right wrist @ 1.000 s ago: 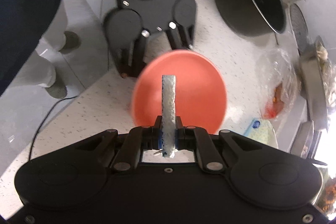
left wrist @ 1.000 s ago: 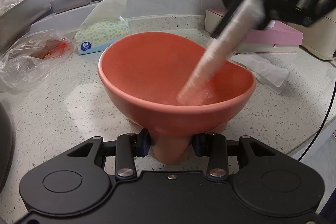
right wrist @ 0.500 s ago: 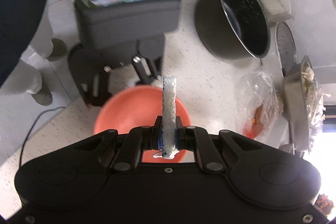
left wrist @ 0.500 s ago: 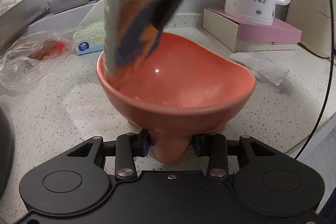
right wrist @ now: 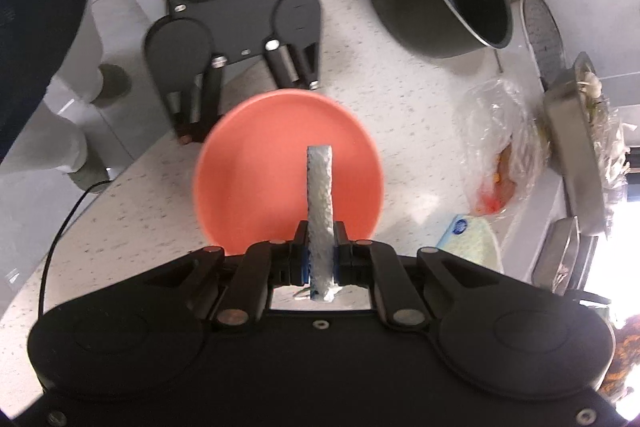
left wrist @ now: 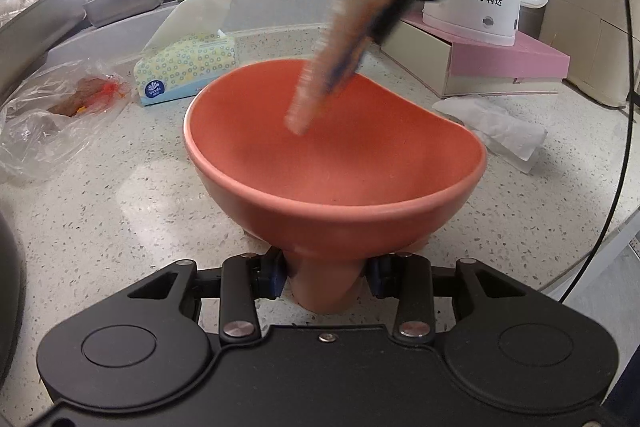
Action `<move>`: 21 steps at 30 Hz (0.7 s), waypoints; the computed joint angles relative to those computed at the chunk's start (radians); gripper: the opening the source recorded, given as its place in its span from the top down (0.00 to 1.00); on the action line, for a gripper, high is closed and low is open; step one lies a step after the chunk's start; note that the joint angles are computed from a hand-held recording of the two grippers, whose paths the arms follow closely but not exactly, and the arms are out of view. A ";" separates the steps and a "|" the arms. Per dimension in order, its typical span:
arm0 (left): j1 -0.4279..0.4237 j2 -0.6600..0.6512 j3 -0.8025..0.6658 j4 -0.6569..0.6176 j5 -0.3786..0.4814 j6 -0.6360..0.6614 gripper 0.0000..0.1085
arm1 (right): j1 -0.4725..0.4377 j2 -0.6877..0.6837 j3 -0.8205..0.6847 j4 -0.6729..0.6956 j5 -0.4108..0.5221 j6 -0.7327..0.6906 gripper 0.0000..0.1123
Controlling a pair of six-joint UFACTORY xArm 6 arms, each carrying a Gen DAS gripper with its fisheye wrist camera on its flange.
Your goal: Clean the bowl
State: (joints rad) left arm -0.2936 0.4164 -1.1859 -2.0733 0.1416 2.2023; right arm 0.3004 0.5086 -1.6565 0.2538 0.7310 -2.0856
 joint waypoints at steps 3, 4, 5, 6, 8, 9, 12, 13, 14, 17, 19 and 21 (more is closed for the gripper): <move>-0.001 0.001 -0.001 0.009 -0.002 -0.007 0.65 | -0.002 -0.025 0.036 -0.015 0.005 -0.008 0.90; -0.002 0.001 -0.001 0.008 -0.003 -0.007 0.65 | -0.002 -0.029 0.040 -0.018 0.012 -0.010 0.90; -0.002 0.001 -0.002 0.006 -0.004 -0.006 0.65 | -0.001 -0.039 0.053 -0.020 0.027 -0.012 0.90; -0.002 0.001 -0.002 0.004 -0.004 -0.004 0.65 | 0.000 -0.050 0.065 -0.023 0.042 -0.015 0.90; -0.003 0.001 -0.002 0.001 -0.005 -0.005 0.65 | 0.003 -0.069 0.088 -0.025 0.070 -0.021 0.90; -0.004 0.001 -0.003 0.001 -0.006 -0.006 0.65 | 0.006 -0.078 0.100 -0.019 0.076 -0.028 0.90; -0.006 0.002 -0.004 0.013 -0.010 -0.019 0.65 | 0.018 -0.089 0.115 0.002 0.076 -0.039 0.90; -0.008 0.002 -0.005 0.020 -0.012 -0.027 0.65 | 0.023 -0.087 0.111 0.018 0.070 -0.040 0.90; -0.008 0.003 -0.005 0.022 -0.013 -0.028 0.65 | 0.026 -0.081 0.102 0.030 0.069 -0.036 0.90; -0.012 0.007 -0.007 0.114 -0.019 -0.128 0.64 | 0.033 -0.061 0.068 0.059 0.065 -0.023 0.90; -0.019 0.010 -0.004 0.257 -0.028 -0.257 0.63 | 0.038 -0.038 0.031 0.072 0.066 0.004 0.90; -0.025 0.014 -0.007 0.295 -0.039 -0.281 0.55 | 0.042 -0.019 0.011 0.064 0.062 0.022 0.90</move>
State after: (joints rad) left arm -0.3185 0.4301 -1.1934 -1.7780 0.1027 1.9208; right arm 0.3423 0.4893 -1.6457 0.3174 0.7934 -2.0632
